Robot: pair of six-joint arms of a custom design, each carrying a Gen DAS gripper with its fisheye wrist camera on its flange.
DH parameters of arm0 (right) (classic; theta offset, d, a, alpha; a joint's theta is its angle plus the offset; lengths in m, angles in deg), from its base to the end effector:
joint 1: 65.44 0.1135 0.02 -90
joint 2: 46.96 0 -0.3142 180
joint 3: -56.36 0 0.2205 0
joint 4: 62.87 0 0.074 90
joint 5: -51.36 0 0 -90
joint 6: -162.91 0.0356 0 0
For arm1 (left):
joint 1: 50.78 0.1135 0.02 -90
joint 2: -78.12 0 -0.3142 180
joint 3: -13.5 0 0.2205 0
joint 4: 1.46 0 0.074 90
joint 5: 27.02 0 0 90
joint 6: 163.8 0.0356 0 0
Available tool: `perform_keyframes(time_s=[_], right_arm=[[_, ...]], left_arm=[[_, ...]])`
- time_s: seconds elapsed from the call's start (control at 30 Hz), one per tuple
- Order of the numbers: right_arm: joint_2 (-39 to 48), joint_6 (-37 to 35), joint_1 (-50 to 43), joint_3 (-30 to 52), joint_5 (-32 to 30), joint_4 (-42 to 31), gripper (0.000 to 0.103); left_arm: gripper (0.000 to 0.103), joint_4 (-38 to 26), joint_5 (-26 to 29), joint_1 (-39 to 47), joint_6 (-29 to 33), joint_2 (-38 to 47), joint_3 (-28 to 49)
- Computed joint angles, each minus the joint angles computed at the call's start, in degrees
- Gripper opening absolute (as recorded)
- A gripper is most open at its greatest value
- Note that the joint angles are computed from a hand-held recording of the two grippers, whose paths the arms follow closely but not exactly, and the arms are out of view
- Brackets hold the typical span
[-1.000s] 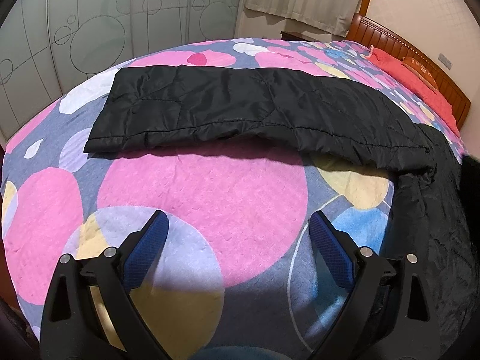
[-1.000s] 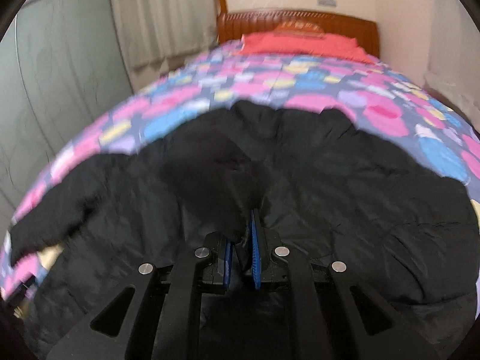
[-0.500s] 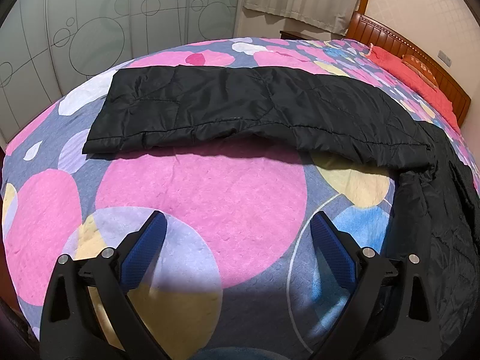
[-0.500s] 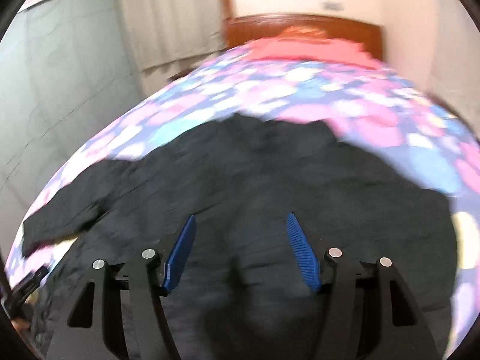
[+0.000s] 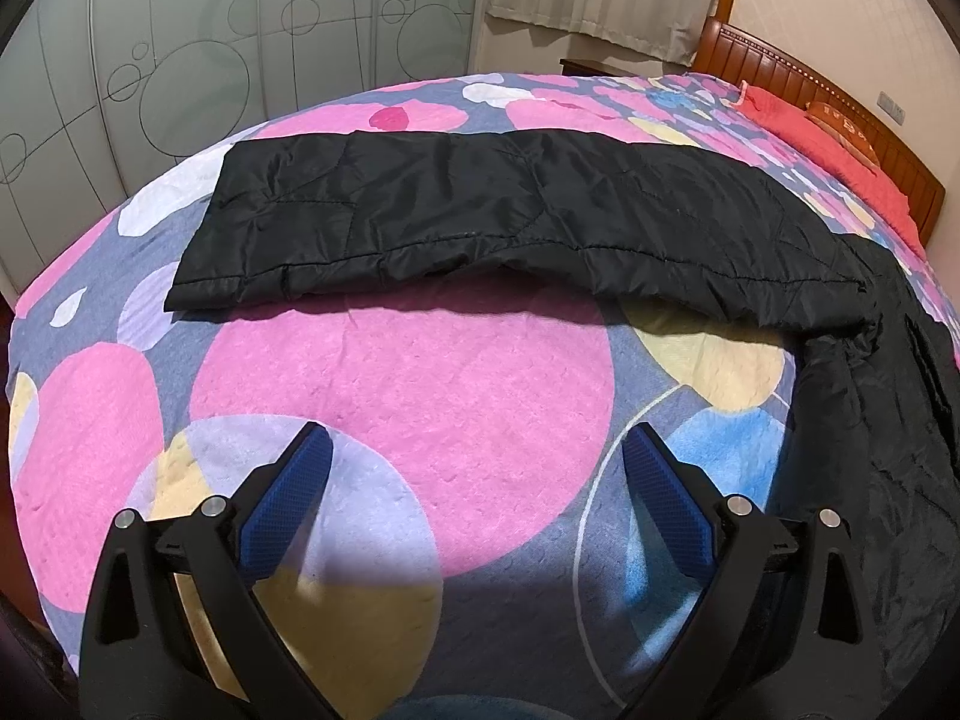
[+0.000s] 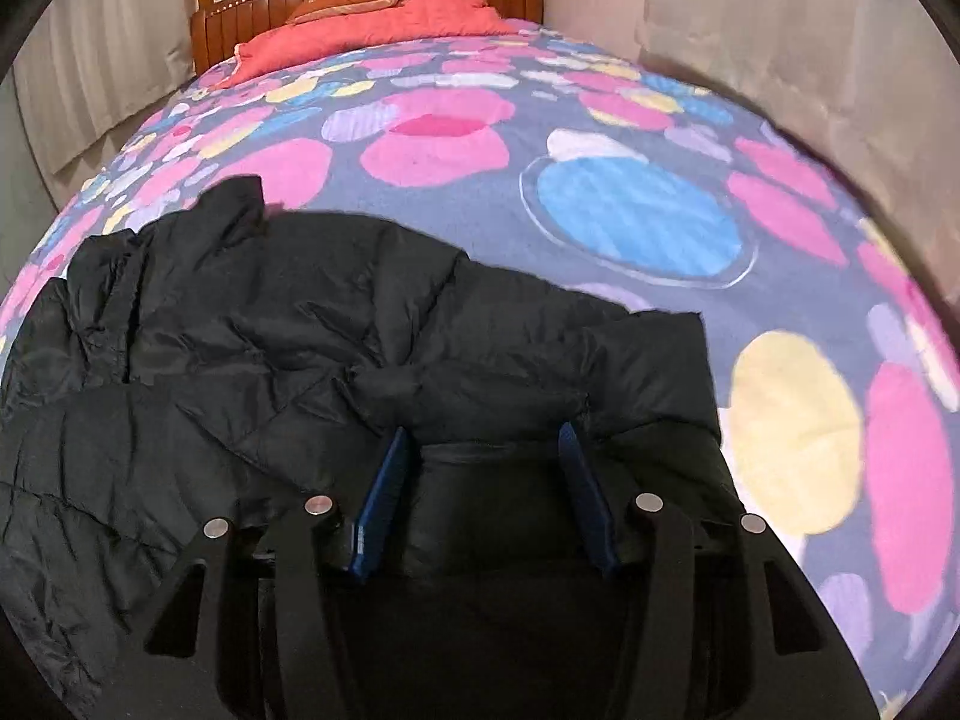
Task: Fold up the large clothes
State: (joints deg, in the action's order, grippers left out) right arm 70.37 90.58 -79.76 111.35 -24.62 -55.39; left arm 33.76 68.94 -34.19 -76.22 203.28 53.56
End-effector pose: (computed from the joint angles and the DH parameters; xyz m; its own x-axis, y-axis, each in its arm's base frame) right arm 0.3167 -0.0898 0.1086 -0.6411 0.4676 -0.6086 0.5979 0.8015 -0.0141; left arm 0.2792 0.0793 0.0670 -0.7229 -0.2592 -0.6405 -0.2506 0.9622 -0.1065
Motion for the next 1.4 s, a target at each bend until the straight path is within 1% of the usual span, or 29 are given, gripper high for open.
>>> perform_keyframes(time_s=[0.07,0.13,0.17,0.2,0.23,0.27,0.3,0.33,0.4,0.47,0.53,0.63,0.7,0.8,0.83,0.87,0.93,1.0,1.07,1.13,1.23,1.27,1.3,1.33,1.4], right_arm=[[-2.79,1.68,2.63,-2.71,-0.64,1.97,0.053],[-4.81,3.07,7.26,-5.36,-0.05,4.87,0.053],[-5.03,3.35,9.34,-6.63,-0.47,6.41,0.053],[-4.78,3.65,11.47,-6.82,-0.57,6.42,0.053],[-2.84,3.72,13.6,-5.63,-1.14,5.53,0.053],[0.4,3.09,15.04,-2.97,-0.14,3.4,0.053],[3.25,2.16,16.24,-1.15,2.23,2.53,0.054],[4.07,1.66,16.94,-0.97,3.81,3.57,0.054],[1.63,2.34,16.04,-1.05,2.06,1.34,0.054],[-2.66,3.08,14.49,-4.33,-0.45,2.01,0.054],[-7.3,3.03,13.5,-9.64,1.08,5.16,0.054],[-11.56,2.56,10.32,-15.95,3.94,9.03,0.054],[-10.48,1.51,7.35,-18.16,4.65,11.89,0.054],[-4.71,-0.36,2.38,-19.38,-0.32,17.43,0.055],[-1.86,-1.85,2.17,-19.71,-0.8,21.03,0.061],[-0.51,-2.52,2.67,-19.64,-0.24,22.43,0.064],[0.59,-2.8,4.33,-18.46,2.86,22.14,0.065],[1.12,-3.14,4.75,-19.83,2.94,24.81,0.065],[1.57,-3.43,3.87,-20.41,1.78,26.7,0.065],[1.5,-3.12,4.16,-20.82,1.84,27.32,0.065],[1.55,-2.56,4.99,-22.26,2.6,28.95,0.065],[1.55,-2.57,4.88,-22.35,2.4,29.01,0.065],[1.58,-2.59,4.82,-22.36,2.29,29.12,0.065],[1.58,-2.58,4.82,-22.33,2.26,29.12,0.065],[1.41,-2.08,5.52,-23.14,2.83,29.74,0.065]], left_arm=[[0.097,0.03,-0.06,-0.01,0.08,0.05,0.03],[0.097,0.01,-0.2,-0.13,0.05,0.2,0.18],[0.098,0.18,-0.21,-0.16,0.05,0.22,0.07],[0.098,0.17,-0.28,-0.19,0.09,0.26,0.11],[0.098,0.12,-0.3,-0.21,0.08,0.3,0.19],[0.098,0.11,-0.29,-0.19,0.1,0.32,0.22],[0.098,0.08,-0.22,-0.15,0.1,0.34,0.26],[0.098,0.08,-0.22,-0.18,0.05,0.31,0.23],[0.098,0.18,-0.11,-0.14,0.04,0.29,0.16],[0.098,0.2,0.09,-0.01,0.05,0.33,0.19],[0.098,0.22,0.05,0.03,0.14,0.36,0.2],[0.098,0.26,0.08,0.02,0.12,0.4,0.19],[0.098,0.1,0.05,0.06,0.19,0.39,0.3],[0.098,0.2,0.06,0.11,0.29,0.44,0.23],[0.098,0.08,0.11,0.17,0.38,0.46,0.29],[0.099,-0.05,0.15,0.15,0.48,0.45,0.33],[0.1,-0.66,0.01,0.02,0.73,0.36,0.56],[0.1,-0.82,0.46,0.29,0.74,0.15,0.52],[0.1,-1.42,1.84,1.04,0.65,-0.5,0.48],[0.1,-1.03,5.97,3.38,-0.1,-1.54,-0.29],[0.1,-0.01,15.75,9.65,-3.34,-2.03,-1.05],[0.1,0.49,20.06,12.28,-4.53,-1.58,-0.87],[0.1,0.91,22.78,14.23,-5.88,-1.12,-0.49],[0.1,0.85,23.47,15.1,-6.72,-0.96,-0.05],[0.1,-2.09,22.9,16.24,-8.07,-1.04,2.92]])
